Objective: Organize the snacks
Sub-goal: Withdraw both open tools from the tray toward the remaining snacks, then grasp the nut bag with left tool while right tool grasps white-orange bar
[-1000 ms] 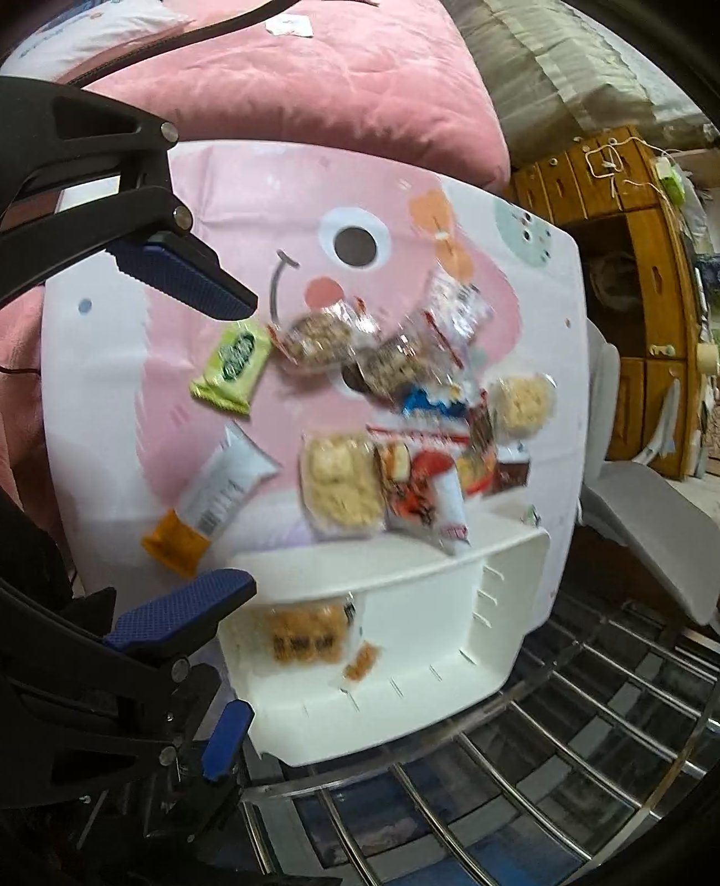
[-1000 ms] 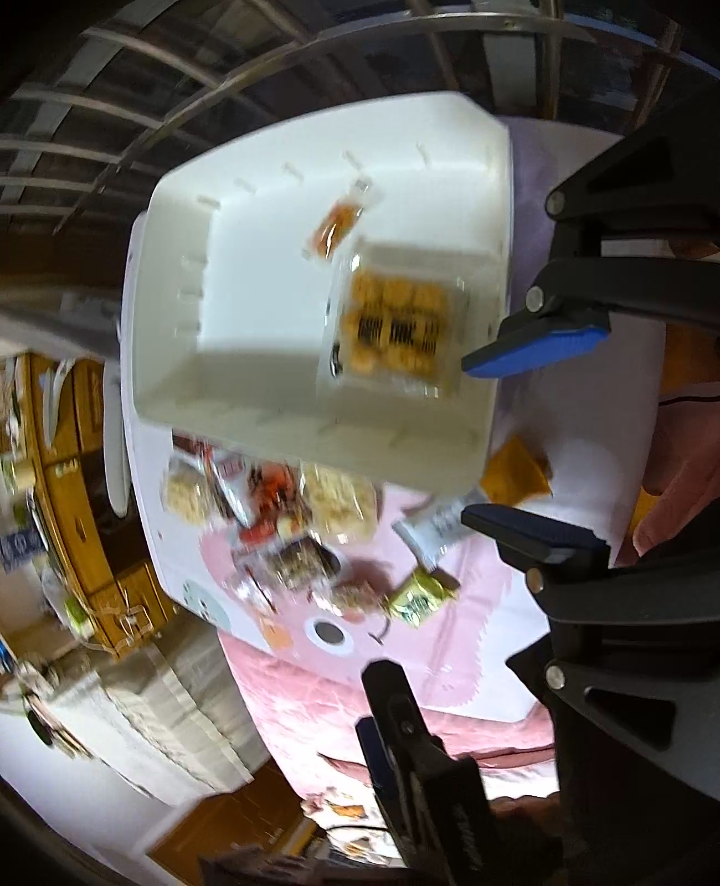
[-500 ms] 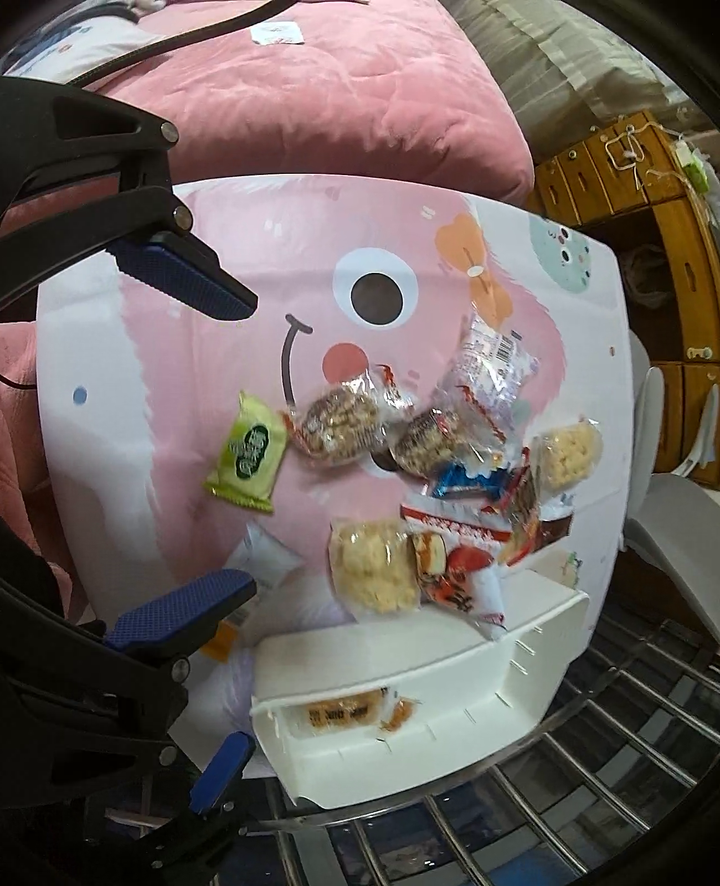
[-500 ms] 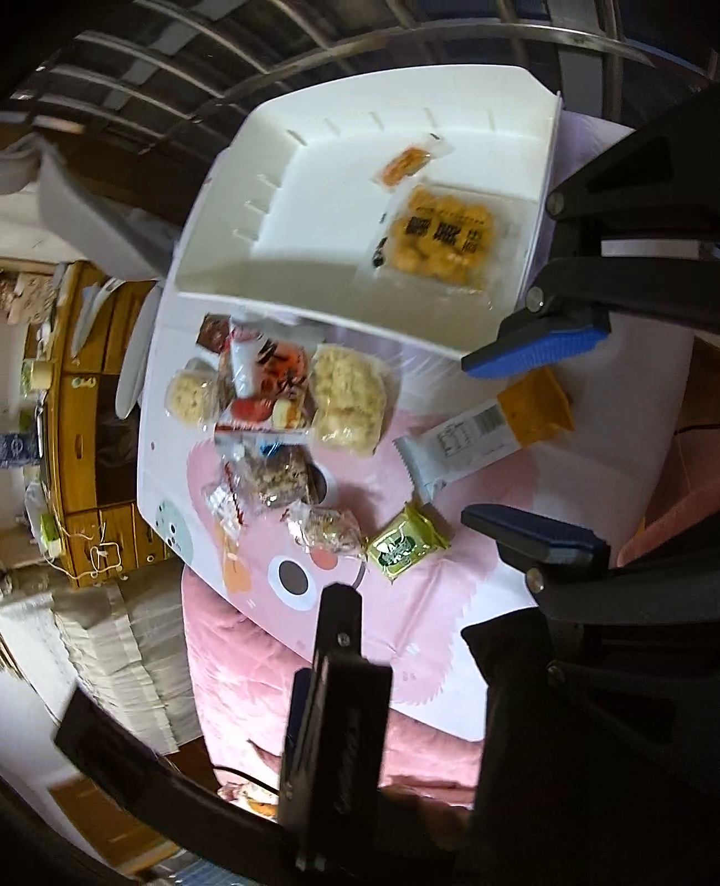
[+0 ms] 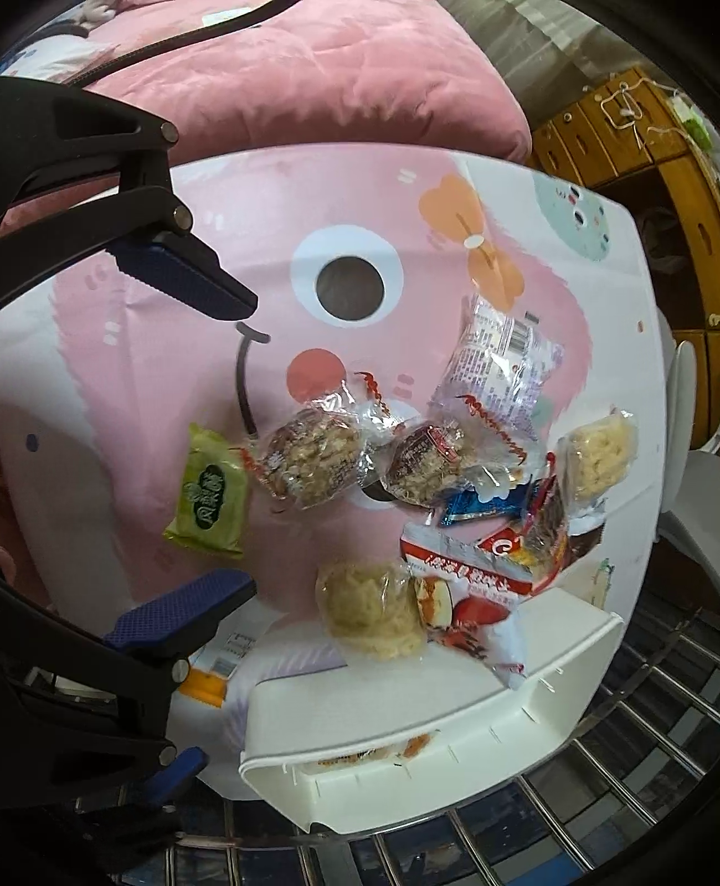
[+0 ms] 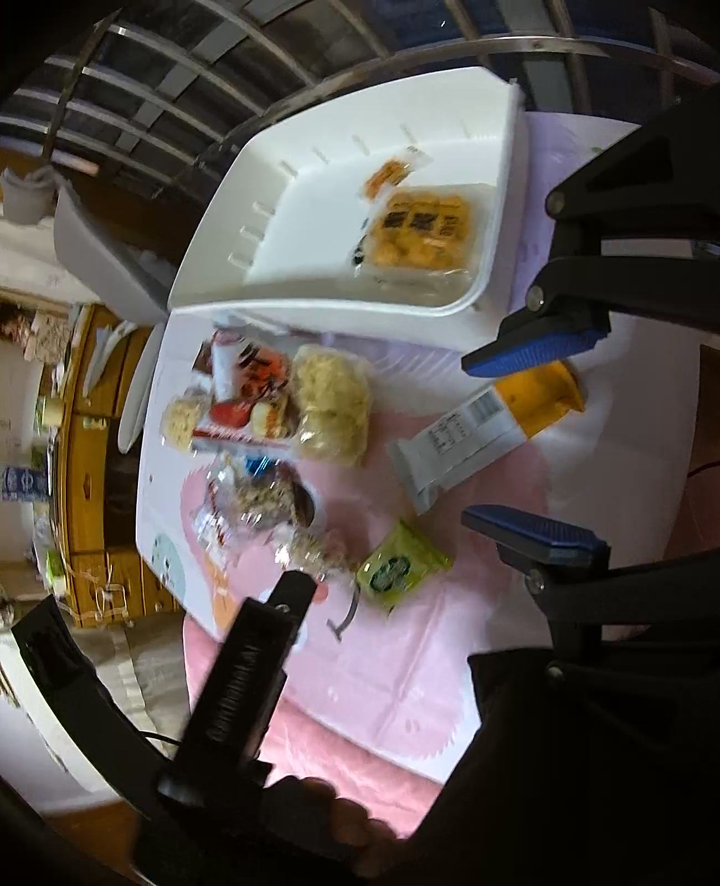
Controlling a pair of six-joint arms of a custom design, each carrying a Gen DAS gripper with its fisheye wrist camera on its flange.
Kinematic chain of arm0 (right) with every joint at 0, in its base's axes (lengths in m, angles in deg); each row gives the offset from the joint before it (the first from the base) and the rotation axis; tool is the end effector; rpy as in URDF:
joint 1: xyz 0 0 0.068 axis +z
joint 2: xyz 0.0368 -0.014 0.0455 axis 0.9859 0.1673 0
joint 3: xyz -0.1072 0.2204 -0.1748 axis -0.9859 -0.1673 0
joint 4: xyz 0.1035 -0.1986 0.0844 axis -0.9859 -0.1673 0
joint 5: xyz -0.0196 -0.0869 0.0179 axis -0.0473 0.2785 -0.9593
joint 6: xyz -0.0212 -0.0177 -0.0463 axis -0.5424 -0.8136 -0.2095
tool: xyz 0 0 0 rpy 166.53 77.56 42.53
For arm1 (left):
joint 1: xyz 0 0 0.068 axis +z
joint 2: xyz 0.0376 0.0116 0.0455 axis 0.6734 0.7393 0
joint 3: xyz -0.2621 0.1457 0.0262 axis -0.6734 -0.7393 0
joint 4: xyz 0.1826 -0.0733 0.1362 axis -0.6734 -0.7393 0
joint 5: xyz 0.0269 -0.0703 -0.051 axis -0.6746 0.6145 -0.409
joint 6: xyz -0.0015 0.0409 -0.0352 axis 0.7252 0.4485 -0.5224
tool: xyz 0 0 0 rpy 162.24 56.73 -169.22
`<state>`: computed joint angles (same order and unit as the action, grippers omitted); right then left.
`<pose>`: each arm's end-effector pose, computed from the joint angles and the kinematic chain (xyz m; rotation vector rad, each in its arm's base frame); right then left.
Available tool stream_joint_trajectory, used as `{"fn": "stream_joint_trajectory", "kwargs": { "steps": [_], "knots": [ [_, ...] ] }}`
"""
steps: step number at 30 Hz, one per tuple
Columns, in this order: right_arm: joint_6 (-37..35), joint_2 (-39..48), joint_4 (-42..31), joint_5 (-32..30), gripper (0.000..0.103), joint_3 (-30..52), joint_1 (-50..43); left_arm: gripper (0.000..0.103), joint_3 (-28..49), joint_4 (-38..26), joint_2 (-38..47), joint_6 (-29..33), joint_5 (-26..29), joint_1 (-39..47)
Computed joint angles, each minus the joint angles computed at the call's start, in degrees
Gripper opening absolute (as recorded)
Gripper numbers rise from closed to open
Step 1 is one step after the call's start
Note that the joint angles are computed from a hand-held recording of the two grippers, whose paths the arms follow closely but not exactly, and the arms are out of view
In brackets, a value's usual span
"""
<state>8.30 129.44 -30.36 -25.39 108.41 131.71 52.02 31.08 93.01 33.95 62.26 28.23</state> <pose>0.1981 0.2314 0.3084 -0.5899 2.5946 0.0001 0.3062 -0.0815 0.2794 -0.0274 2.9222 -0.2719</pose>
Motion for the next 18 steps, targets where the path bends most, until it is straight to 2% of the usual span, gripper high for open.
{"fn": "stream_joint_trajectory", "kwargs": {
  "steps": [3, 7, 11, 18],
  "knots": [
    [2.87, -1.04, 2.88, 3.12, 0.049, -4.24, 1.27, 0.091, 1.26, 0.42, 2.8, 1.07, -0.32, 0.13],
    [5.09, -1.18, 6.02, 4.69, 0.056, -8.6, 1.74, 0.091, 2.63, 1.06, 5.88, 1.6, -1.28, 0.08],
    [5.79, -0.16, 8.69, 6.8, 0.06, -11.55, 2.42, 0.091, 3.41, 1.68, 8.08, 1.58, -1.55, 0.42],
    [3.97, 2.37, 15.05, 6.94, 0.061, -14.94, 1.54, 0.09, 3.46, 2.51, 10.61, 1.9, -1.37, 1.06]
  ]
}}
